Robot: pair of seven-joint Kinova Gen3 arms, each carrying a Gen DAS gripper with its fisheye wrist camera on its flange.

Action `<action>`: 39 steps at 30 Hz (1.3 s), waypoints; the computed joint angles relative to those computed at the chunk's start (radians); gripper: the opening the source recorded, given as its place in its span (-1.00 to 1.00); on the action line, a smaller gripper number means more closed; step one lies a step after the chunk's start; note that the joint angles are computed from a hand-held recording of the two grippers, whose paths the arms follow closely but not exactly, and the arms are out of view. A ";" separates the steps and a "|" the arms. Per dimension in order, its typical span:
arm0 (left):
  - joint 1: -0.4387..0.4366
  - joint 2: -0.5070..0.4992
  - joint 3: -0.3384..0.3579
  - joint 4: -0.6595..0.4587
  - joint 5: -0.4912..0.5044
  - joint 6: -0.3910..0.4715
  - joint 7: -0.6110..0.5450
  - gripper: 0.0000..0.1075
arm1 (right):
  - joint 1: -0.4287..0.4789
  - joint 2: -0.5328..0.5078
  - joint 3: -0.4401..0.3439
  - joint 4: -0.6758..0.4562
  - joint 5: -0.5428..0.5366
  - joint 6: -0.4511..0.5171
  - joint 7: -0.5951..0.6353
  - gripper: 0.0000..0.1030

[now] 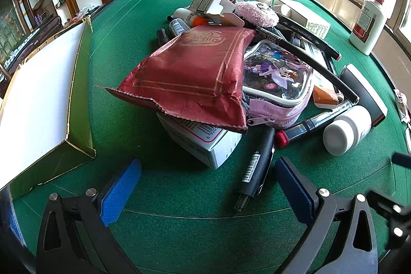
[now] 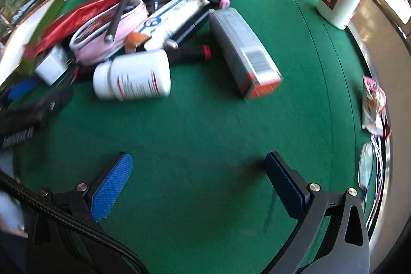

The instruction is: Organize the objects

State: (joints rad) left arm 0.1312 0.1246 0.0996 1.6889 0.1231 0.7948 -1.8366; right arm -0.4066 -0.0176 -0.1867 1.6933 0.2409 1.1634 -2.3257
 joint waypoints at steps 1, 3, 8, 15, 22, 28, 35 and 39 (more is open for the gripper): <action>0.001 0.001 0.000 -0.004 -0.001 0.002 0.002 0.90 | 0.004 -0.031 0.003 0.027 -0.012 -0.020 0.006 1.00; 0.003 0.002 0.000 -0.005 -0.003 0.003 0.005 0.90 | 0.026 -0.108 0.014 0.088 -0.058 -0.067 0.027 1.00; 0.010 0.032 -0.016 -0.034 0.024 0.035 -0.041 0.89 | 0.104 -0.231 0.071 0.161 -0.190 -0.125 0.138 0.99; -0.119 0.037 0.026 -0.076 0.184 0.190 -0.317 0.86 | 0.191 -0.243 0.088 0.146 -0.240 -0.149 0.237 0.99; -0.196 0.068 -0.011 -0.184 0.356 0.407 -0.456 0.17 | 0.228 -0.254 0.099 0.136 -0.281 -0.173 0.295 0.99; -0.169 0.081 -0.014 -0.226 0.348 0.421 -0.464 -0.10 | 0.249 -0.268 0.097 0.150 -0.299 -0.180 0.293 0.99; -0.110 0.106 0.007 -0.230 0.276 0.421 -0.415 -0.46 | 0.269 -0.287 0.095 0.170 -0.304 -0.187 0.262 0.99; -0.082 0.133 0.015 -0.270 0.249 0.405 -0.385 -0.46 | 0.267 -0.285 0.085 0.167 -0.297 -0.178 0.254 0.99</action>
